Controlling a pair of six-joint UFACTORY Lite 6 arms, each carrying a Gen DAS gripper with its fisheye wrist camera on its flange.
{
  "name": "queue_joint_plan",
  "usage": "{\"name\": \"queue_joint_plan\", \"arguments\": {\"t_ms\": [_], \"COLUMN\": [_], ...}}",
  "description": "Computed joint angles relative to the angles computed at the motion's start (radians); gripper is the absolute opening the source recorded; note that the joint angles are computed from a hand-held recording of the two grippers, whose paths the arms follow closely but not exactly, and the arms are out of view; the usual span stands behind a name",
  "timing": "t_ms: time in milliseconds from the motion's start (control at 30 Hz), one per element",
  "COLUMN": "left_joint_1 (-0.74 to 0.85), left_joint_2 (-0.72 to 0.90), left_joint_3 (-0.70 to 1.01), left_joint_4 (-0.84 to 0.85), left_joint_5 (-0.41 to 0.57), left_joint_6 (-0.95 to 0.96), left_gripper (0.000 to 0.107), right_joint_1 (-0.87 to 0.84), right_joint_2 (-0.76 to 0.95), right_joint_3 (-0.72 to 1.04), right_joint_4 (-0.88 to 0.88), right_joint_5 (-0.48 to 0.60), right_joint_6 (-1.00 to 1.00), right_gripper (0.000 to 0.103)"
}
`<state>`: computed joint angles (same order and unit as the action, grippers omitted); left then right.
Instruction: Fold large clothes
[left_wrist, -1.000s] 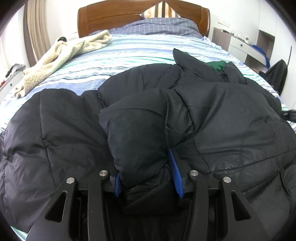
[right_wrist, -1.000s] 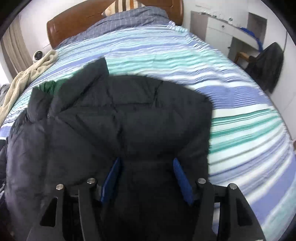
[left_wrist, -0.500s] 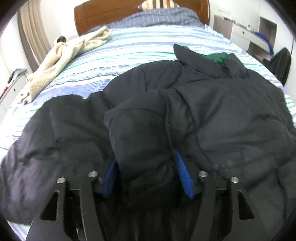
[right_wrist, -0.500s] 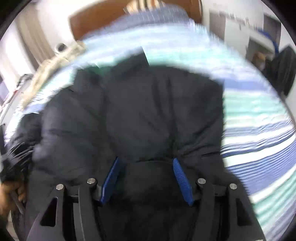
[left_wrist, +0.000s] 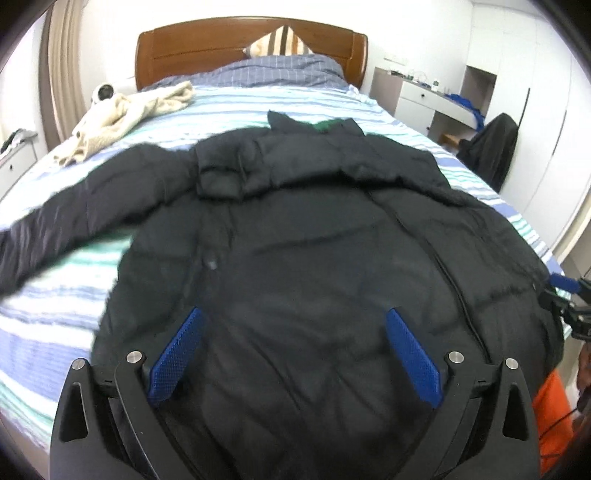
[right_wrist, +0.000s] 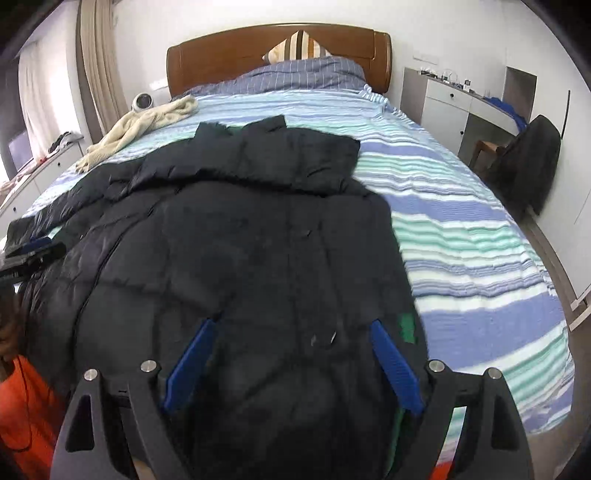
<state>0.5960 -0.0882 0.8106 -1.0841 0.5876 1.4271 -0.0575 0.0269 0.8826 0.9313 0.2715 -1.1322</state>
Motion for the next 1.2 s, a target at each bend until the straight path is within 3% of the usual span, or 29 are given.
{"name": "queue_joint_plan", "arguments": {"t_ms": [100,300,500,733,933,1200], "left_joint_1": [0.017,0.125,0.21,0.197,0.22,0.249], "left_joint_2": [0.004,-0.046,-0.046,-0.073,-0.081,-0.06], "left_joint_3": [-0.004,-0.026,-0.033,-0.056,-0.047,-0.031], "left_joint_4": [0.012,0.015,0.038,0.041,0.045,0.061], "left_joint_5": [0.019,0.071,0.093,0.069,0.105,0.097], "left_joint_6": [-0.032,-0.017,-0.039,-0.04,-0.048,-0.066], "left_gripper": [0.099,0.099,0.099,0.099,0.099,0.099], "right_joint_1": [0.071,0.24,0.354,0.329,0.248,0.266], "right_joint_2": [0.012,0.009,-0.009,-0.067,-0.052,-0.059], "right_joint_3": [0.027,0.091,0.091,-0.002,-0.008,-0.011], "right_joint_4": [-0.059,0.08,0.071,0.126,0.174,0.22], "right_joint_5": [-0.025,-0.041,-0.076,-0.046,0.011,0.008], "right_joint_6": [0.086,0.033,0.023,-0.026,-0.018,-0.059], "right_gripper": [0.088,0.088,0.088,0.088,0.088,0.088]}}
